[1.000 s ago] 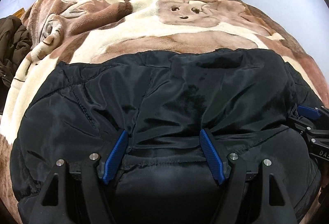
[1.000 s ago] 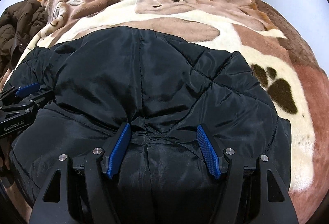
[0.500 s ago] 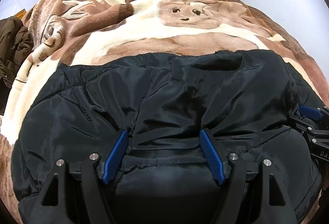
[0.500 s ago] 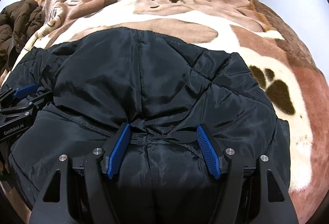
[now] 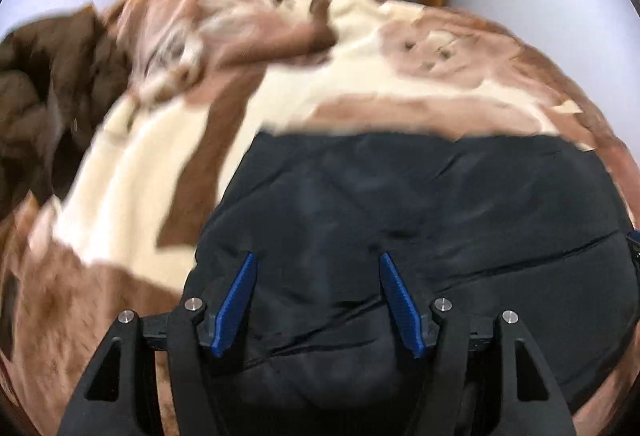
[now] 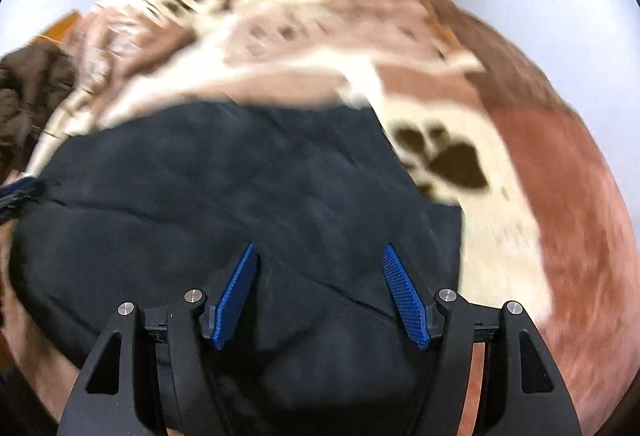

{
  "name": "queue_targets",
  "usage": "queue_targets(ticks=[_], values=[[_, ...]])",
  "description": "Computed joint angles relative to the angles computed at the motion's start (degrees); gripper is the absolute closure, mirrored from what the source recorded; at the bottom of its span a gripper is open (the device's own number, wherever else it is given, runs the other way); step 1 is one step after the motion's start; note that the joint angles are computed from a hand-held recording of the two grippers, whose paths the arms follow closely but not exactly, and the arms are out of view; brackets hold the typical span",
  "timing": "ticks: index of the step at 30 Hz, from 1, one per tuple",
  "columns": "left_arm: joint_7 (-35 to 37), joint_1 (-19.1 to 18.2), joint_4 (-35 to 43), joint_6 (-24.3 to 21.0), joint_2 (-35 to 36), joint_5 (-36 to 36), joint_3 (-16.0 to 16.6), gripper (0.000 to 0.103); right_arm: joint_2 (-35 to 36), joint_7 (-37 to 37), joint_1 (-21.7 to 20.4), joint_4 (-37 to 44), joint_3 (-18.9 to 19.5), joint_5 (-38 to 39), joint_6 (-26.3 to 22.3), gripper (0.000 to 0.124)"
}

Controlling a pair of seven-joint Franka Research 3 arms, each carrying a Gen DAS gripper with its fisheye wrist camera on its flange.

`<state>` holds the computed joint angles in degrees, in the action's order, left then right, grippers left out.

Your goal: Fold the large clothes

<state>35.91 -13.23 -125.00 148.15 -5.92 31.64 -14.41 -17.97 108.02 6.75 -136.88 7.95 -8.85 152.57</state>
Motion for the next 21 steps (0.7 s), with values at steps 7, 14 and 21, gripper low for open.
queue_targets(ticks=[7, 14, 21], values=[[-0.46, -0.09, 0.42, 0.61, 0.56, 0.51, 0.30, 0.037, 0.56, 0.94, 0.22, 1.59, -0.21, -0.71, -0.89, 0.058], [-2.09, 1.17, -8.35, 3.22, -7.90, -0.45, 0.10, 0.037, -5.87, -1.12, -0.69, -4.35, -0.96, 3.30, 0.92, 0.058], [-3.68, 1.67, -7.31, 0.67, -7.28, -1.05, -1.21, 0.038, -5.65, 0.48, -2.28, -4.75, 0.81, 3.08, 0.75, 0.058]])
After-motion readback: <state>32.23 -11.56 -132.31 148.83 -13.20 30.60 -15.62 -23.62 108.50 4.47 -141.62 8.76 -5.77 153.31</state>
